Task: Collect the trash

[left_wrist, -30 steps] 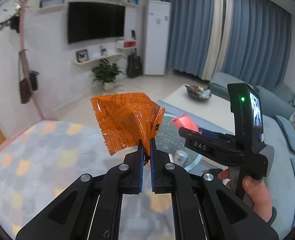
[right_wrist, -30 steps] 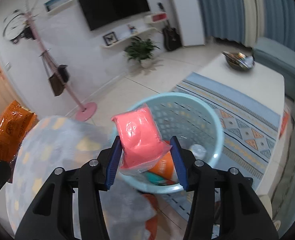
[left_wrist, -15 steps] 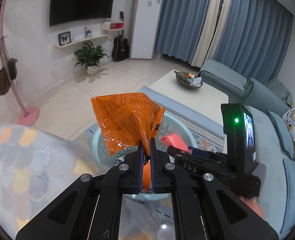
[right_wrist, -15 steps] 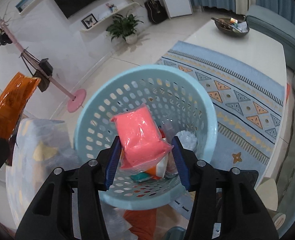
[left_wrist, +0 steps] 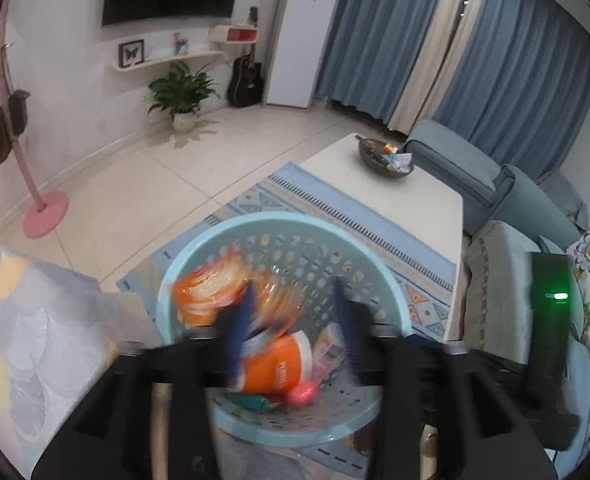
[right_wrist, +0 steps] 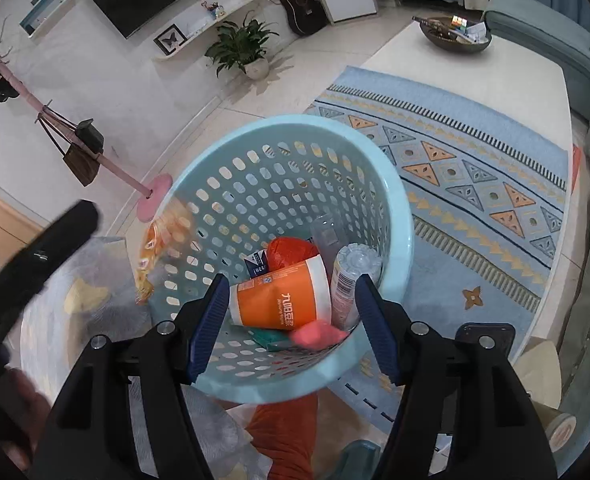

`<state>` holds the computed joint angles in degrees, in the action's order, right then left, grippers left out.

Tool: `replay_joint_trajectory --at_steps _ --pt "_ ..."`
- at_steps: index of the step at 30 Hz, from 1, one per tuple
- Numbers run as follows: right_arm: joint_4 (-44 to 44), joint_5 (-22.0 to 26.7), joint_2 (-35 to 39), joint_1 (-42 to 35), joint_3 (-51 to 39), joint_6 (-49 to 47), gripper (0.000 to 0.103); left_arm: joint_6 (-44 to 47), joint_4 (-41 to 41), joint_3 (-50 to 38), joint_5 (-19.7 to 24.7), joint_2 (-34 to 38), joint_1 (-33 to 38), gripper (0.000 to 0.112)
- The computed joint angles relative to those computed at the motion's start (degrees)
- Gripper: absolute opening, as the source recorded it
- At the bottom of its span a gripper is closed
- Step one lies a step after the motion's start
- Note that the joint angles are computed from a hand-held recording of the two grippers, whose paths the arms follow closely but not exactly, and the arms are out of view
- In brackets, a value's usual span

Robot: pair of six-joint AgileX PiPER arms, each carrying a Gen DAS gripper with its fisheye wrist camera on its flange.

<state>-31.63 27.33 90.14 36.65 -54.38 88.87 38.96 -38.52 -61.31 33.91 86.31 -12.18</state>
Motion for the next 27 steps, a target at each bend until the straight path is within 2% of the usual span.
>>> replay_joint_trajectory --at_steps 2,4,6,9,13,16,22,26,27 --pt "-1.6 2.43 -0.47 1.46 -0.65 1.57 0.062 1.76 -2.02 1.51 0.15 -1.1 1.71 0.062" --pt "-3.67 5.03 -1.07 3.29 -1.23 3.41 0.062 4.37 -4.66 2.06 3.11 -1.85 4.52 0.063" --pt "-5.71 7.21 -1.68 5.56 -1.96 5.23 0.062 7.72 -7.91 3.07 5.56 -3.09 7.45 0.071" --pt "-7.4 9.41 -2.18 8.37 -3.17 6.5 0.062 13.84 -12.73 4.73 9.94 -5.29 12.21 0.072" --pt "-9.42 12.69 -2.96 12.03 -4.88 8.31 0.062 15.83 -13.93 6.48 13.02 -8.41 16.01 0.072" --pt "-11.63 17.9 -2.8 15.84 -7.5 9.45 0.063 19.04 -15.73 8.86 16.0 -12.52 19.85 0.072" --pt "-16.34 26.08 -3.26 23.63 -11.54 12.91 0.069 24.3 -19.04 12.91 22.53 -20.32 29.85 0.081" --pt "-20.55 32.94 -1.89 30.18 -14.6 15.45 0.07 27.64 -20.53 17.16 24.22 -27.65 38.27 0.085" --pt "-21.92 36.0 -0.77 32.43 -16.15 15.94 0.07 28.17 -20.83 17.68 25.03 -28.62 40.04 0.085"
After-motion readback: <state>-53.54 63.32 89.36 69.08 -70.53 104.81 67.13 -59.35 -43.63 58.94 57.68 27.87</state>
